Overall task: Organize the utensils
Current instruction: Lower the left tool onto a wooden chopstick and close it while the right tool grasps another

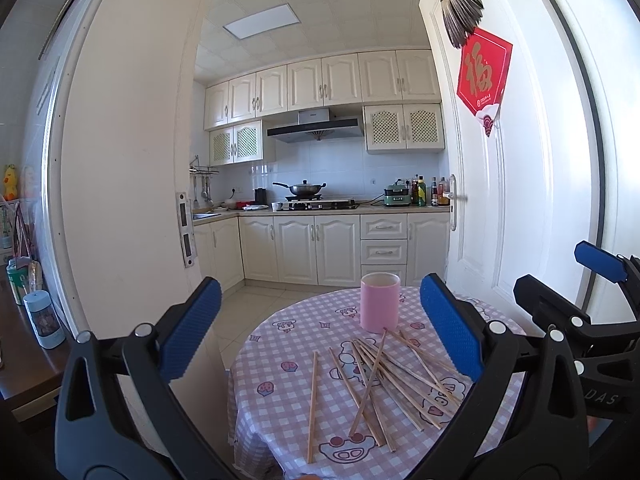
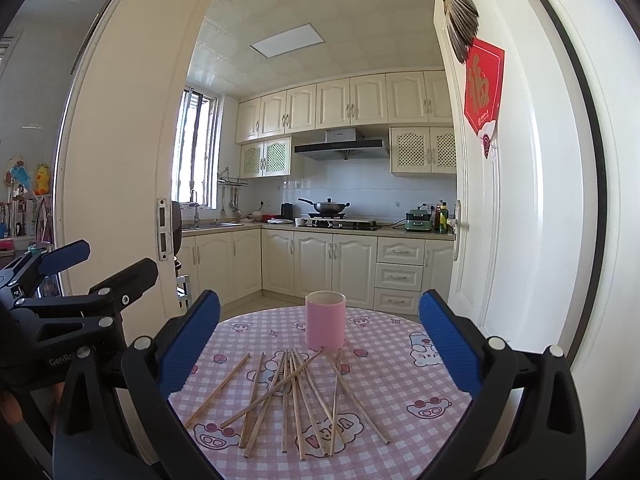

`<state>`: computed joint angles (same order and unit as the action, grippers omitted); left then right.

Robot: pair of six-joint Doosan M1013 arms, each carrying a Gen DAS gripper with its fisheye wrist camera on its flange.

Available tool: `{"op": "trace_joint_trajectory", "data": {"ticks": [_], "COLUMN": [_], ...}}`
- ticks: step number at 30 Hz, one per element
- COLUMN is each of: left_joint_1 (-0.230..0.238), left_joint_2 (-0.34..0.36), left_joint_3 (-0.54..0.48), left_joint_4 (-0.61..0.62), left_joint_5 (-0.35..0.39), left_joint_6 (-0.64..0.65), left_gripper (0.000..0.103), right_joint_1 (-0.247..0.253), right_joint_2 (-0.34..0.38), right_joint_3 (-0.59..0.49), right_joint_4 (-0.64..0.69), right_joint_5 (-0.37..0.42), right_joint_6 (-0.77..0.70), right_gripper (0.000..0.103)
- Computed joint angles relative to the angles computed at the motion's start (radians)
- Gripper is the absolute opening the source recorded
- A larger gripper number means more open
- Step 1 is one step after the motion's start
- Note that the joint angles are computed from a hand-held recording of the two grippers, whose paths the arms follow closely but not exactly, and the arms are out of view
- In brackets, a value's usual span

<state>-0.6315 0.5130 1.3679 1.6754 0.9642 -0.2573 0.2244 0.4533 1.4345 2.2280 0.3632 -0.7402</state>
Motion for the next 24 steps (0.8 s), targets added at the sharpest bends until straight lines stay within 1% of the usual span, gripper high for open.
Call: {"op": "trace_joint_trajectory", "data": {"ticks": [1, 5, 6, 8, 11, 14, 19, 24], "left_joint_1": [0.004, 0.02, 0.024, 0.032, 0.047, 0.06, 0.094, 0.143], "left_joint_2": [0.002, 0.018, 0.023, 0.034, 0.051, 0.062, 0.077, 0.099], "left_joint_3": [-0.004, -0.03, -0.039, -0.059, -0.093, -0.117, -0.156, -0.197], "left_joint_4": [-0.002, -0.02, -0.029, -0.046, -0.084, -0.118, -0.23, -0.432], "left_joint_5": [-0.005, -0.026, -0.03, -0.036, -0.052, -0.08, -0.163, -0.231], "left_joint_6": [0.005, 0.027, 0.039, 0.066, 0.113, 0.143, 0.217, 0.346], "left_gripper": [0.097, 0.097, 0.097, 0.097, 0.097, 0.097, 0.097, 0.097], "right_joint_1": [0.0, -0.002, -0.002, -0.003, 0.003, 0.009, 0.014, 0.01], "right_joint_2": [0.006, 0.037, 0.045, 0.063, 0.085, 0.103, 0.137, 0.175], "right_joint_3": [-0.007, -0.05, -0.064, -0.096, -0.134, -0.17, -0.229, -0.289], "right_joint_4": [-0.009, -0.101, -0.136, -0.248, -0.308, -0.402, -0.66, -0.996], "right_joint_5": [0.003, 0.013, 0.011, 0.007, -0.024, -0.063, -0.111, -0.114], "right_joint_6": [0.009, 0.121, 0.158, 0.264, 0.321, 0.404, 0.646, 0.988], "right_gripper": [0.096, 0.096, 0.096, 0.096, 0.096, 0.096, 0.096, 0.096]}}
